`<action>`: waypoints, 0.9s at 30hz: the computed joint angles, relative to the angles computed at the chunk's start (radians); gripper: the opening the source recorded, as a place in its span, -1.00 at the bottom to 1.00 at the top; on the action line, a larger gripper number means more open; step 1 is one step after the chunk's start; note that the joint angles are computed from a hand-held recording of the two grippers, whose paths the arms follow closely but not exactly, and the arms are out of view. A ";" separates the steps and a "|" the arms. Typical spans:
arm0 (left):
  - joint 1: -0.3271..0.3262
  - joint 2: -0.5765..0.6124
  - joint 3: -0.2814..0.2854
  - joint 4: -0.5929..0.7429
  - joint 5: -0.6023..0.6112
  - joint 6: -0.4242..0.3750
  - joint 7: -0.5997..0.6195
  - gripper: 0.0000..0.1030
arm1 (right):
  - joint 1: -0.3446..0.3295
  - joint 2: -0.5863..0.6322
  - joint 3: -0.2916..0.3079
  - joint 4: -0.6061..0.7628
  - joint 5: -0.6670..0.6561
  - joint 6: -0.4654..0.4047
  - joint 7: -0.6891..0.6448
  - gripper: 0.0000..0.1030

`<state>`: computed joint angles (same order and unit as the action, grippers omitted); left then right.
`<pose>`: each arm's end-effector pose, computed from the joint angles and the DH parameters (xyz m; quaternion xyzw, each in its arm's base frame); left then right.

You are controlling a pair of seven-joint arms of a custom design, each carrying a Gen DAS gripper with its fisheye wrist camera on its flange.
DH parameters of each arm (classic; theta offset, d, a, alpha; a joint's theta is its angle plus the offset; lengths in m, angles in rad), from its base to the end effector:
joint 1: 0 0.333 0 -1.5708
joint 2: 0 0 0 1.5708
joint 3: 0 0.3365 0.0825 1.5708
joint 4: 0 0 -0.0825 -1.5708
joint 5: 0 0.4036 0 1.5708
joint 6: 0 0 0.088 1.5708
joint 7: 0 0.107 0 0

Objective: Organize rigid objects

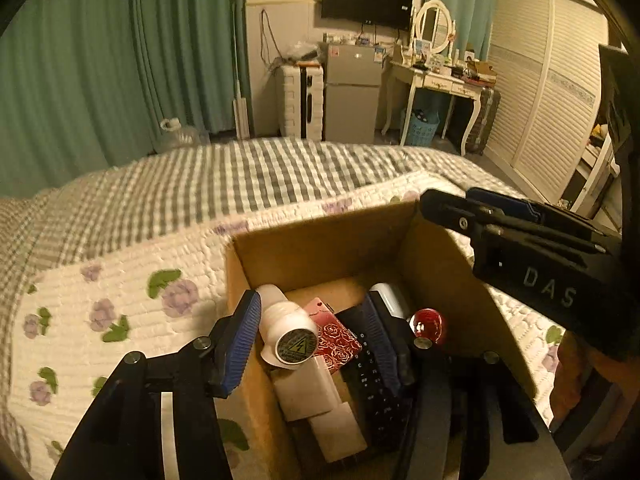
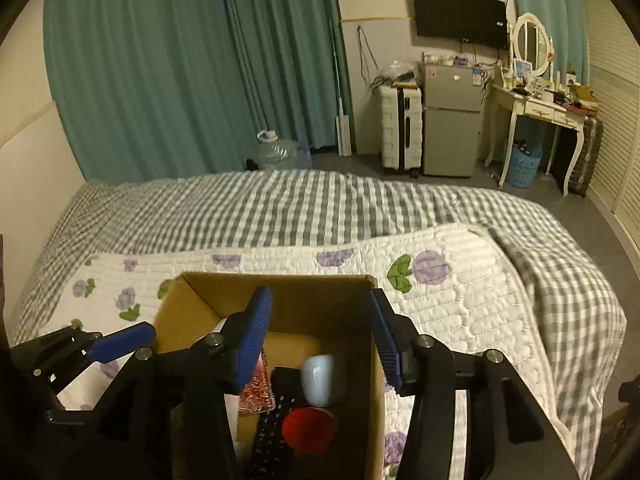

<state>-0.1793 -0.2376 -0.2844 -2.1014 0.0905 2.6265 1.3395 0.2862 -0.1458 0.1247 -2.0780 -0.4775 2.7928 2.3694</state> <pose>0.4857 -0.2618 0.6194 -0.5463 0.7503 -0.3031 0.2162 0.5183 0.2535 0.6034 -0.6341 0.6364 -0.2439 0.3653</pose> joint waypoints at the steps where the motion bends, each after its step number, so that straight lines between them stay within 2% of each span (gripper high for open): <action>1: 0.000 -0.020 0.001 -0.008 0.002 0.005 0.001 0.11 | -0.003 -0.015 0.008 -0.003 -0.020 -0.011 0.018 -0.04; 3: 0.004 -0.069 0.001 -0.026 0.003 0.013 0.002 0.16 | -0.016 -0.055 0.032 -0.014 -0.083 -0.041 0.076 -0.04; 8: 0.012 -0.194 0.005 -0.066 -0.033 0.022 0.013 0.23 | -0.009 -0.168 0.071 -0.032 -0.110 -0.121 0.104 -0.03; 17: 0.081 -0.434 -0.026 -0.196 -0.050 0.095 0.016 0.34 | -0.008 -0.338 0.181 -0.034 -0.189 -0.249 0.151 0.43; 19: 0.093 -0.487 -0.026 -0.235 -0.060 0.104 0.018 0.35 | -0.013 -0.371 0.212 -0.051 -0.213 -0.263 0.187 0.76; 21: 0.108 -0.530 -0.026 -0.274 -0.068 0.126 0.022 0.37 | -0.036 -0.406 0.251 -0.076 -0.254 -0.264 0.259 1.00; 27: 0.155 -0.635 -0.048 -0.397 -0.096 0.190 0.011 0.42 | -0.036 -0.461 0.303 -0.169 -0.298 -0.222 0.401 0.99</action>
<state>-0.0241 -0.8722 -0.3323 -2.4981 -0.0057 2.8165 1.3509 0.2498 -0.6067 0.4276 -2.2467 -0.7752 2.5712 2.7709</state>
